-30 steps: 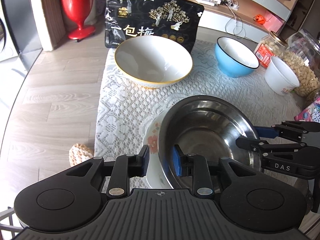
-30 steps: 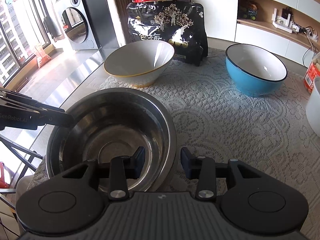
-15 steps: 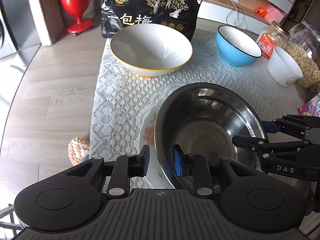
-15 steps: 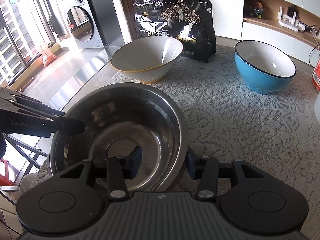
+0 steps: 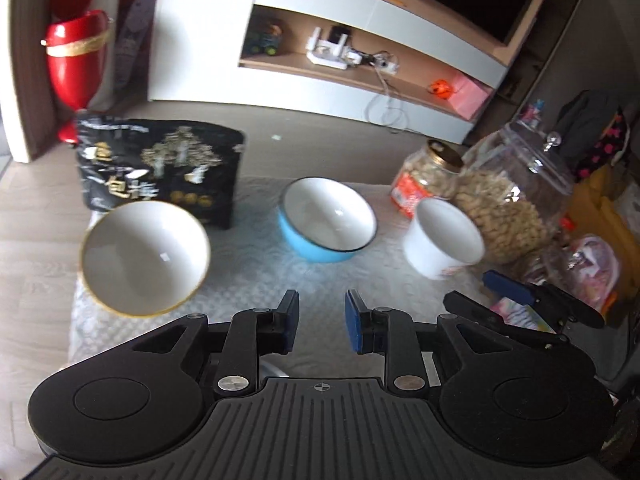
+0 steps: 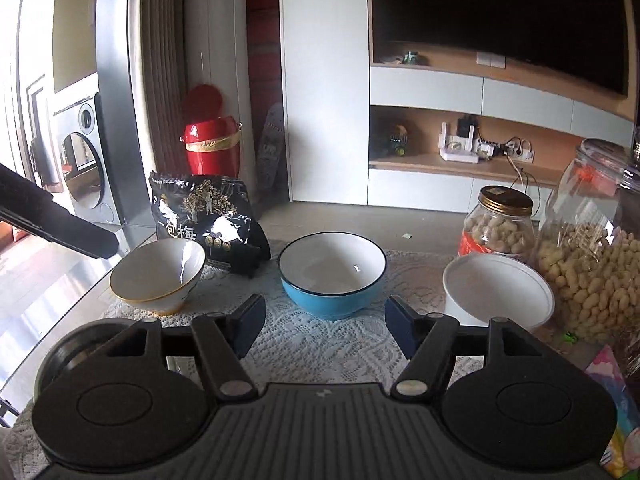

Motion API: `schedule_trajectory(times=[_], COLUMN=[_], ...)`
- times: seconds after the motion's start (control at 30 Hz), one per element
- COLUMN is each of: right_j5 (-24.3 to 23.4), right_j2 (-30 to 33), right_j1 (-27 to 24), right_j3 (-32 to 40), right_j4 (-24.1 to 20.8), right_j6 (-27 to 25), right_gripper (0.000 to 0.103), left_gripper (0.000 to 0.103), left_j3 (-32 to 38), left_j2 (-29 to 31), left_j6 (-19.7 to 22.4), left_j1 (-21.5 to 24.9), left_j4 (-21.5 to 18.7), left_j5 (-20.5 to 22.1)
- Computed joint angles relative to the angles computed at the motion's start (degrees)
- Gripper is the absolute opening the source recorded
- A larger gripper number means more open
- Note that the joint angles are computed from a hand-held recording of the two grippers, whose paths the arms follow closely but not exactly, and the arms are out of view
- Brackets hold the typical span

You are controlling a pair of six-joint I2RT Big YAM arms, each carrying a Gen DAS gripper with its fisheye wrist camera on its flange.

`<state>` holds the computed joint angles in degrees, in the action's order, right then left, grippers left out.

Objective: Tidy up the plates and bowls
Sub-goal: 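Reach the left gripper to the gold-rim white bowl's rim and close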

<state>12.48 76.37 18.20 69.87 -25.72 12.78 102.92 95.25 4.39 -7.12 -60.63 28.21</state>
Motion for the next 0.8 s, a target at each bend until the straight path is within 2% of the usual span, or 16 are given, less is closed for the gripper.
schedule_trajectory(times=[0.1,0.17,0.27,0.4,0.5,0.57,0.6,0.67,0.7,0.8], right_j5=[-6.1,-9.1,-9.9,-13.8,-17.2,-20.0,-21.9,-26.3,-27.7,-29.1], right_j2=[0.1,0.1,-0.2,3.5,10.7,16.2,19.3,26.3,29.8,39.4], right_j1=[-7.4,-11.1,-12.8,-10.7,-7.0,-4.8,-3.9,-2.7,-2.0,-0.6], right_j3=[7.4,10.1,9.5,8.9,13.8,18.9,22.2,30.6,35.0,47.7], right_j4=[-10.5,-14.1,-12.9,-10.0,-11.8,-13.1,-14.1,-18.0,-20.1,-26.6], right_j6=[2.0,3.1,2.7,4.8,6.8,7.9,9.1,11.6,12.8,15.1], right_gripper=[0.067,0.067,0.067,0.067,0.066,0.064,0.063,0.054,0.052,0.049], left_gripper=[0.028,0.028,0.028,0.028,0.028,0.028,0.028,0.028,0.028,0.028], left_j3=[5.1,6.4,7.7,8.6,8.8,9.2,10.3,12.6,14.3,17.2], left_j2=[3.7,5.1,7.0,8.9,10.3,11.6,12.9,15.4,17.1,20.7], left_j6=[-4.6,-5.8,-4.5,-4.7,-7.9,-9.6,-10.0,-10.9,-11.1,-11.2], left_j1=[-3.2,-4.0,-3.3,1.7,6.0,8.3,9.2,10.5,11.4,12.9], left_j4=[0.5,2.2,1.5,-0.5,1.6,3.8,3.7,3.0,2.5,2.0], left_j5=[2.8,3.3,2.4,-0.6,-3.2,-5.3,-6.7,-9.3,-10.2,-9.4])
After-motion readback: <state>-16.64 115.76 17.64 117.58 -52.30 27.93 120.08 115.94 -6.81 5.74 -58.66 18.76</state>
